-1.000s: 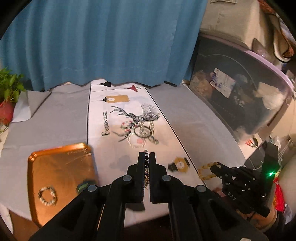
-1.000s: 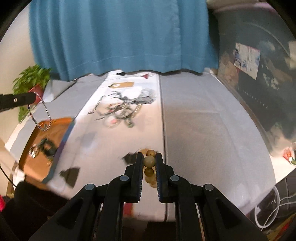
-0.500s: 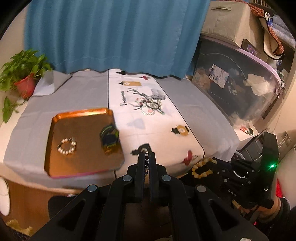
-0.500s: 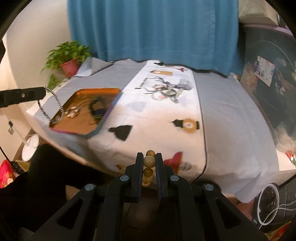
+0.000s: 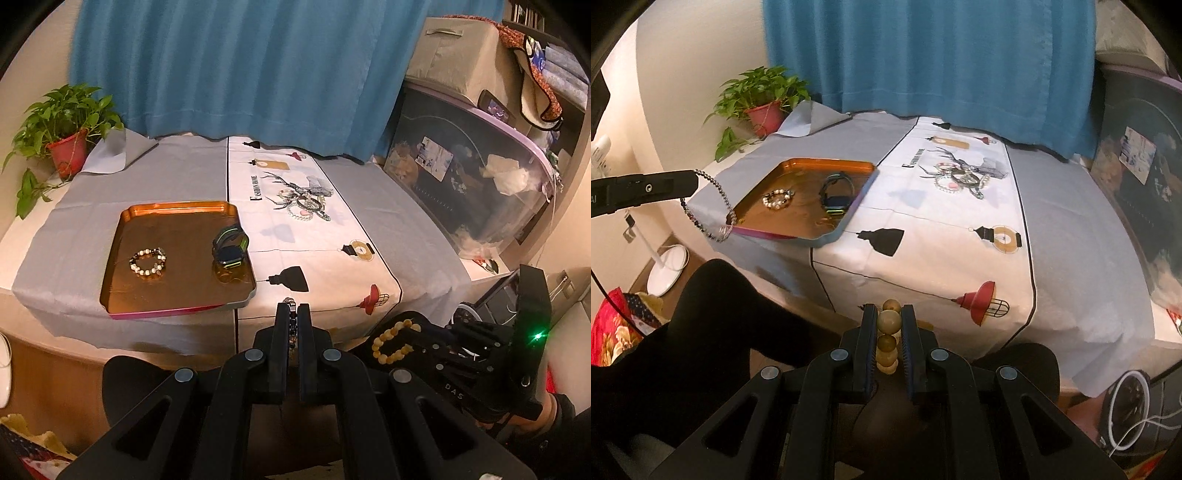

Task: Organize jewelry
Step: 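Lift the amber beads with the right tool while the left tool carries the chain toward the tray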

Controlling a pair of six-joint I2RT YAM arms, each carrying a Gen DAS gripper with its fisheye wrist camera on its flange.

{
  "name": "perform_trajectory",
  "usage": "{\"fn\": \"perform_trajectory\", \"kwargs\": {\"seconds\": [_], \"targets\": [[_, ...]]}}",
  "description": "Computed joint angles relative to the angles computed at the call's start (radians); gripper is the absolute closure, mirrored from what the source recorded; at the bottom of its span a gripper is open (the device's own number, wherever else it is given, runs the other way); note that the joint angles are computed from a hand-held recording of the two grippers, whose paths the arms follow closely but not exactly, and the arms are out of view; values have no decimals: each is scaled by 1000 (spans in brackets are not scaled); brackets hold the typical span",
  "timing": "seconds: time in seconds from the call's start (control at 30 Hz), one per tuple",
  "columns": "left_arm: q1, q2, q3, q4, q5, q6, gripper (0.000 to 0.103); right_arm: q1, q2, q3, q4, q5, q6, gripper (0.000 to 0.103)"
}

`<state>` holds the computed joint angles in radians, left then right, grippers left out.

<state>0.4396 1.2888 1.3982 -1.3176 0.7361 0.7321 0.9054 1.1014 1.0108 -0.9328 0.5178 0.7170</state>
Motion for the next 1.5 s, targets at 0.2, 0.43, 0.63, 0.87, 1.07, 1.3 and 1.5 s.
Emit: {"fn": "perform_trajectory", "kwargs": {"seconds": [0.2, 0.43, 0.63, 0.87, 1.07, 1.3, 1.5], "targets": [[33, 4, 5, -19, 14, 27, 101, 16, 21, 18, -9, 4, 4, 90], [60, 17, 11, -32, 22, 47, 101, 22, 51, 32, -2, 1, -5, 90], [70, 33, 7, -25, 25, 48, 101, 17, 79, 43, 3, -12, -15, 90], [89, 70, 16, -16, 29, 52, 101, 13, 118, 64, 8, -23, -29, 90], [107, 108, 28, -1, 29, 50, 101, 2, 161, 90, 18, -38, -53, 90], [136, 166, 61, 3, 38, 57, 101, -8, 217, 132, 23, -49, -80, 90], [156, 206, 82, 10, 40, 61, 101, -23, 278, 181, 30, -64, -113, 90]]}}
